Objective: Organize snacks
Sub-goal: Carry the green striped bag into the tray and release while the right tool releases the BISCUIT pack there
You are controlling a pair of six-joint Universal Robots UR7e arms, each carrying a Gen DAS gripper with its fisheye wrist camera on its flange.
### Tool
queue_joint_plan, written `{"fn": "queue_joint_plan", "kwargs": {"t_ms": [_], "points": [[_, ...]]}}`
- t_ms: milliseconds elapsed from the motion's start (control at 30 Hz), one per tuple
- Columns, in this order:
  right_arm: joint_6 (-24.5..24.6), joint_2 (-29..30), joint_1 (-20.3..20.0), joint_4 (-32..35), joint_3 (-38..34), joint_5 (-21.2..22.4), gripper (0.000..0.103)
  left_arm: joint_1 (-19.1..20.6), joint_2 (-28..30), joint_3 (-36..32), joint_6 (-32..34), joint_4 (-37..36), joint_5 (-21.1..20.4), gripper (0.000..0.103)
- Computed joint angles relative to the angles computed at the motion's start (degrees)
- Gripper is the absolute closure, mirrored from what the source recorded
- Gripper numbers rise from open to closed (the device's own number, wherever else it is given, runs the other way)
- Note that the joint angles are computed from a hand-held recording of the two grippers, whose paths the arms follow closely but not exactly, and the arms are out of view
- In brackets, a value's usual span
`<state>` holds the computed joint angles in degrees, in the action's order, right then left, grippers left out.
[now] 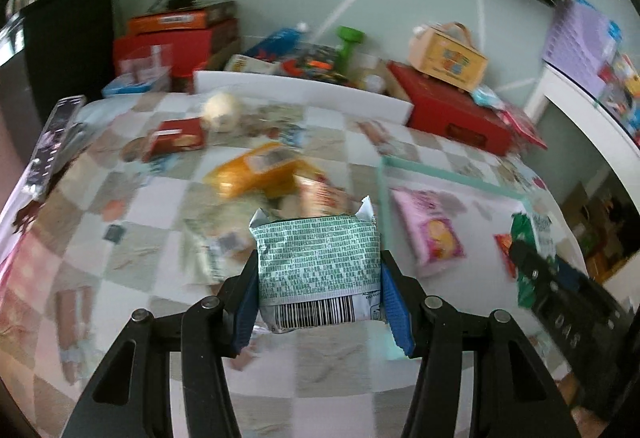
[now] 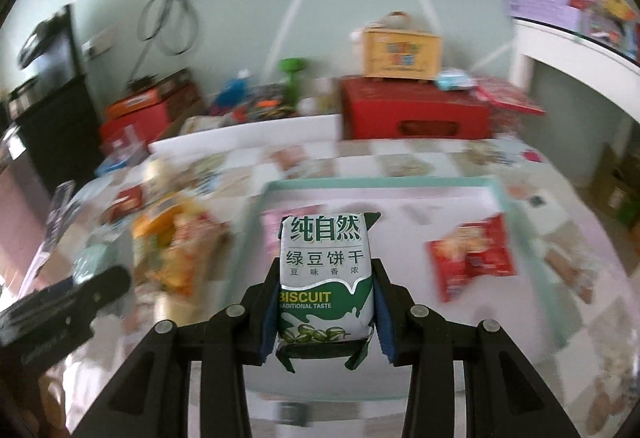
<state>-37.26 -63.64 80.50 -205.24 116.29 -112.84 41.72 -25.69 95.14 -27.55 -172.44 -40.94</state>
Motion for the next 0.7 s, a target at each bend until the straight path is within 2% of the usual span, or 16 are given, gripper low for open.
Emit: {"fn": "queue_joint_plan", "kwargs": {"t_ms": [267,367,433,533,700], "points": [[5.5,-2.6,-3.1,-1.1,-0.6,-2.8,0.061,-1.3,6.0,-7.0,7.8,0.0,-5.5,0.046],[9.1,-2.8,-4.3,0.4,-1.9,-6.4,0.061,-1.8,8.4,-9.8,11.2,1.3,-6.1,0.046],[11.6,-3.2,-5.3,1.8,-2.2,-7.2,0.061,-1.8,9.4,-11.1,12.8,1.6,-6.8,0.046],[11.6,-2.6,-6.1,1.5,-3.1,-9.0,0.061,-1.3,10.7,-12.8,13.9,2.6,-8.3,0.046],[12.8,-2.6,-7.1,3.3,-3.2,-8.4,0.061,-0.8,12.1,-14.5,14.2,4.4,-8.8,0.046]]}}
